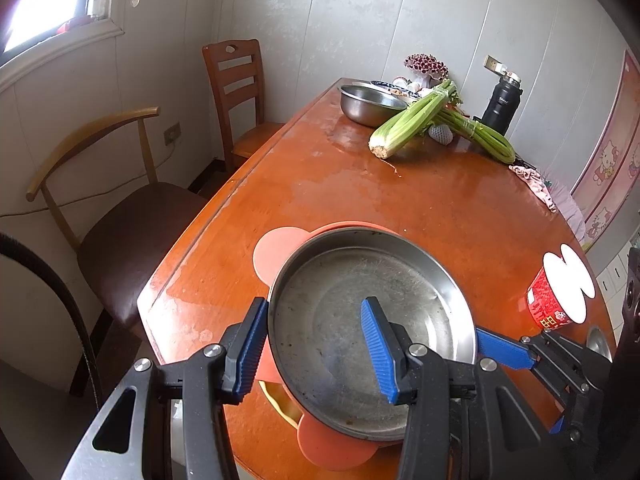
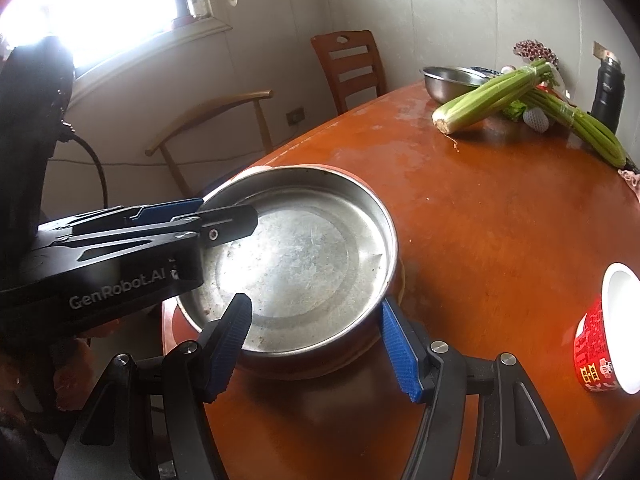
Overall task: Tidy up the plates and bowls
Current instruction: 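Lower the held steel plate onto the orange bear plate with the left tool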
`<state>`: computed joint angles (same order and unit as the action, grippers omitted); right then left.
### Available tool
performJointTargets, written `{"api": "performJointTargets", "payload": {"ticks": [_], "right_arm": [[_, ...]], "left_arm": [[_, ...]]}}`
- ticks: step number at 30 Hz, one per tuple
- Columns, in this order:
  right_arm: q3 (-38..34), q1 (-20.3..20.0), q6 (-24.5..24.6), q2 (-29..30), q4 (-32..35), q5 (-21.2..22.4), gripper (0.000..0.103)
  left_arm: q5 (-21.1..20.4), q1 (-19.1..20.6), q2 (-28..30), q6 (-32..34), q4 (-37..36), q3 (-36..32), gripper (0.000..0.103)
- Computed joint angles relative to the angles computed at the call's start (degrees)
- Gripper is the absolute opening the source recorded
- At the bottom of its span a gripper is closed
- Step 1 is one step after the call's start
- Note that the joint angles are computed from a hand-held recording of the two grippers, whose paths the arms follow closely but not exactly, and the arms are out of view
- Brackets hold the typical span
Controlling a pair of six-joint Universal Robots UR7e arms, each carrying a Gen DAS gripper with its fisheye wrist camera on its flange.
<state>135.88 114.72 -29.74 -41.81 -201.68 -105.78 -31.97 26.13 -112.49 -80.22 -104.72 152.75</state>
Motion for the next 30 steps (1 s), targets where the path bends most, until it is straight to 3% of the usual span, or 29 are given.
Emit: {"api": "performJointTargets", "payload": {"ticks": [7, 19, 30], "right_arm": [[-0.4, 0.4, -0.5, 0.9, -2.4, -1.1, 0.067], [-0.4, -0.4, -0.5, 0.1, -1.9, 0.0, 0.067], [0.5, -0.8, -0.7, -0.6, -2.2, 0.7, 0.067]], "left_arm": [[-0.1, 0.2, -0.1, 0.4, -1.7, 0.5, 0.047], [0.1, -1.8, -2.9, -3.4, 4.1, 0.3, 0.047], [-1.2, -7.2, -11.7, -16.7, 21.7, -0.5, 0.054]]}}
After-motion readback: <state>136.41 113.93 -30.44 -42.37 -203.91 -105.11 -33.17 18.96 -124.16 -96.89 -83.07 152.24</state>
